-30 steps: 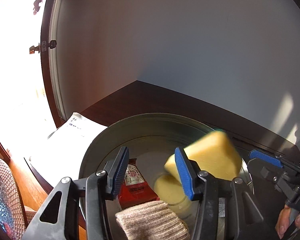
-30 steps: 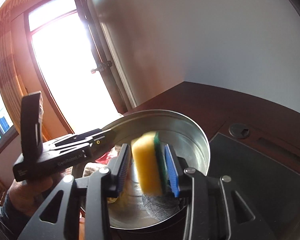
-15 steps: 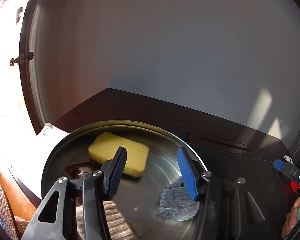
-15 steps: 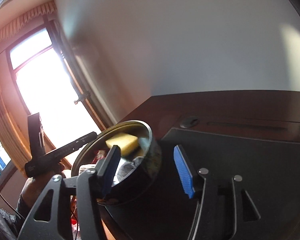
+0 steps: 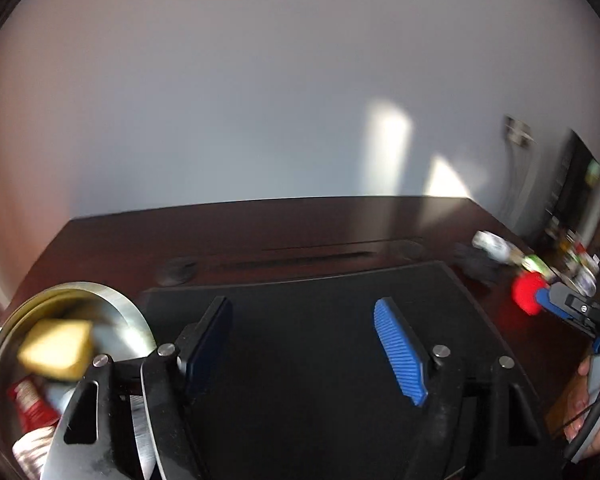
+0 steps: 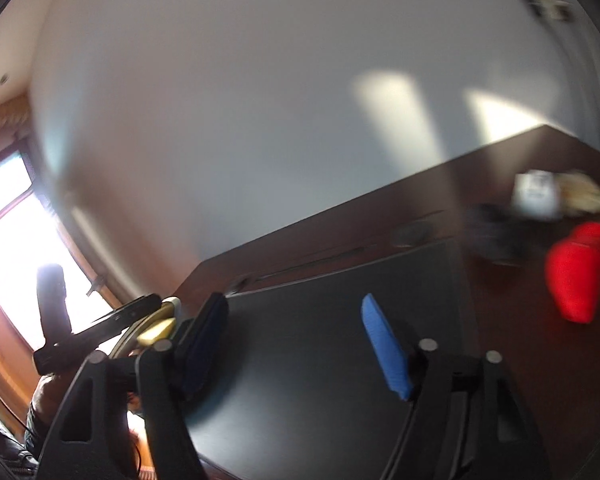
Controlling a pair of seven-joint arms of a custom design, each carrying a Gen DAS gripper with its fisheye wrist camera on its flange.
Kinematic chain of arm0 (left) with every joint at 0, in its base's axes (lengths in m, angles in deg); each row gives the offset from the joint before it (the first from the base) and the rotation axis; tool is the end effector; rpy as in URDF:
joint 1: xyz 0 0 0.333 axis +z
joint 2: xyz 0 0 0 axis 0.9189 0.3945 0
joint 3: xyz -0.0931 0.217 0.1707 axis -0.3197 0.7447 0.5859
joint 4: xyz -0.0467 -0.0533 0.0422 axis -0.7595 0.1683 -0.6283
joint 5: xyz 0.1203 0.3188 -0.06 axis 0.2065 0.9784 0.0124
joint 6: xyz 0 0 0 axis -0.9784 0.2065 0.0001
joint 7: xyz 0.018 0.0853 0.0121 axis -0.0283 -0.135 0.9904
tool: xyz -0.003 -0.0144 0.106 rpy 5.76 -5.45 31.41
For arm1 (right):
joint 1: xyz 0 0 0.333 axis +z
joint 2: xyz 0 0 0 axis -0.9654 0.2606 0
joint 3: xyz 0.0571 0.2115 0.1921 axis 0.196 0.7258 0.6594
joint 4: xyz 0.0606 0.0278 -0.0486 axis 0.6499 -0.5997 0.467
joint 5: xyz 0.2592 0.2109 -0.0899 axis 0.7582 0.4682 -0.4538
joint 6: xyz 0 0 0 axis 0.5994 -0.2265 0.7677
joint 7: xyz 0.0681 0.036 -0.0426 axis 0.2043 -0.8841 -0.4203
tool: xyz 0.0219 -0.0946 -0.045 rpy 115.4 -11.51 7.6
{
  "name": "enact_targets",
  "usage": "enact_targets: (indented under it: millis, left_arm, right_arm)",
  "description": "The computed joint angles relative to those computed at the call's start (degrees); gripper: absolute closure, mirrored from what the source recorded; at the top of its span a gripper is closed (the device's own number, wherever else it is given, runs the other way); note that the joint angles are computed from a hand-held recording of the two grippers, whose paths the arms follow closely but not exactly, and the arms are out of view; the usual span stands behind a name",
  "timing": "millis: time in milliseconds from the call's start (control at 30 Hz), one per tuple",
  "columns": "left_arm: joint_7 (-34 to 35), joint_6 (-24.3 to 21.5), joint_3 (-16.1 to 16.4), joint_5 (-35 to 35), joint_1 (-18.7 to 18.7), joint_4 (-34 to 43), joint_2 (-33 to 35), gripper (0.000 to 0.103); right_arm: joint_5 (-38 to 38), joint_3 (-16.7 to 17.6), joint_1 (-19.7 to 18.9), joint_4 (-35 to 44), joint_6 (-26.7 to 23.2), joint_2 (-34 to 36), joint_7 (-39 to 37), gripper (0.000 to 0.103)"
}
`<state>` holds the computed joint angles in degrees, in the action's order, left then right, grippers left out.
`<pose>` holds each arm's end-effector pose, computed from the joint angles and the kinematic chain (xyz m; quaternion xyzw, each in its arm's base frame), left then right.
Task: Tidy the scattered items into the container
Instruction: 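Carry packet and sponge to the tin and release both inside, then move both tools back to the table over the black cloth and red beanie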
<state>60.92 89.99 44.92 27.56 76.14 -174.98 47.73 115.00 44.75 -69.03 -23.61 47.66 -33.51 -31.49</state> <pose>0.4999 -0.0392 0.4961 -0.7019 0.5303 -0.3124 0.3585 0.5967 0.1402 0.4441 -0.7044 0.4133 0.0332 0.5761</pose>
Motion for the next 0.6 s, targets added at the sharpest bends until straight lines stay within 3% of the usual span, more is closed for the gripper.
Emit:
enact_targets:
  millis: [167, 300, 367, 600]
  left_arm:
    - [17.44, 1.08, -0.71, -15.35, -4.73, 8.63, 9.66, 0.028]
    - [33.32, -0.77, -4.39, -31.14, -6.62, 16.48, 17.41, 0.027]
    - [40.75, -3.00, -7.65, -39.03, -6.00, 21.81, 22.05, 0.027]
    - [50.53, -15.34, -9.85, -51.99, -10.53, 46.38, 38.98, 0.026]
  right_arm:
    - [2.50, -2.08, -2.65, -2.79, 1.79, -1.10, 0.40, 0.030]
    - [4.18, -3.27, -4.19, -4.13, 2.99, -1.55, 0.62, 0.029]
    - [4.45, -3.62, -4.69, -4.58, 3.59, -1.74, 0.72, 0.027]
    - [5.26, -3.92, -5.23, -5.98, 4.18, -2.03, 0.40, 0.023]
